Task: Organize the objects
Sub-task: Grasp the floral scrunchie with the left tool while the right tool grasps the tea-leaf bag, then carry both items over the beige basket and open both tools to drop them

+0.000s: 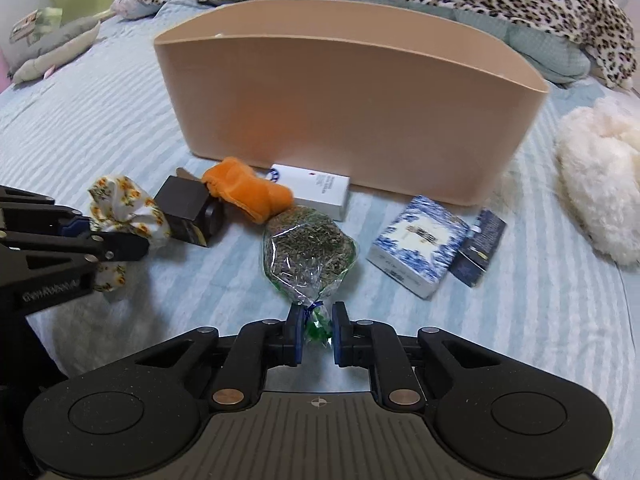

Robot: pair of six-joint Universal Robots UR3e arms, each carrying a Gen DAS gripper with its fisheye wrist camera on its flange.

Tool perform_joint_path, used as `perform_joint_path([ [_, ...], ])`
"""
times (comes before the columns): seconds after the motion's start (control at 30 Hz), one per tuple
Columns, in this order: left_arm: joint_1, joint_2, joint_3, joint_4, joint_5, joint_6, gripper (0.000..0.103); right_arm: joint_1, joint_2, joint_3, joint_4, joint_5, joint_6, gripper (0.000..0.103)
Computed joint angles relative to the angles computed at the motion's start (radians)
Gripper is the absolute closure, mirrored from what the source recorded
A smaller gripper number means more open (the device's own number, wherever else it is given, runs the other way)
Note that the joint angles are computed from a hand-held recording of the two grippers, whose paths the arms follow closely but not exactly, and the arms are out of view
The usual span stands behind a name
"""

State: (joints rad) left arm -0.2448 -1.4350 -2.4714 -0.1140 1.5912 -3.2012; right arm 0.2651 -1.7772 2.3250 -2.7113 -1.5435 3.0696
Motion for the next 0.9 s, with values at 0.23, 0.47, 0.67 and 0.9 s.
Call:
perform_joint_path([
  [0.23,0.006,0.109,0.012,-0.072,-0.003,-0.048,0.089,0.006,-0.060,0.061,-0.070,0.002,0.031,0.091],
  [0.47,-0.001,0.173,0.096,-0.159,0.005,-0.053,0.089,-0.031,-0.131,0.019,-0.065,0.032,0.050,0.090],
  [0.67,-0.026,0.100,0.255,-0.164,0.068,-0.066,0.089,-0.109,-0.112,-0.070,-0.081,0.065,0.024,0.090],
  [0.9,-0.068,-0.113,0.503,-0.139,0.151,-0.054,0.089,-0.130,0.023,-0.242,-0.103,0.035,0.024,0.090],
])
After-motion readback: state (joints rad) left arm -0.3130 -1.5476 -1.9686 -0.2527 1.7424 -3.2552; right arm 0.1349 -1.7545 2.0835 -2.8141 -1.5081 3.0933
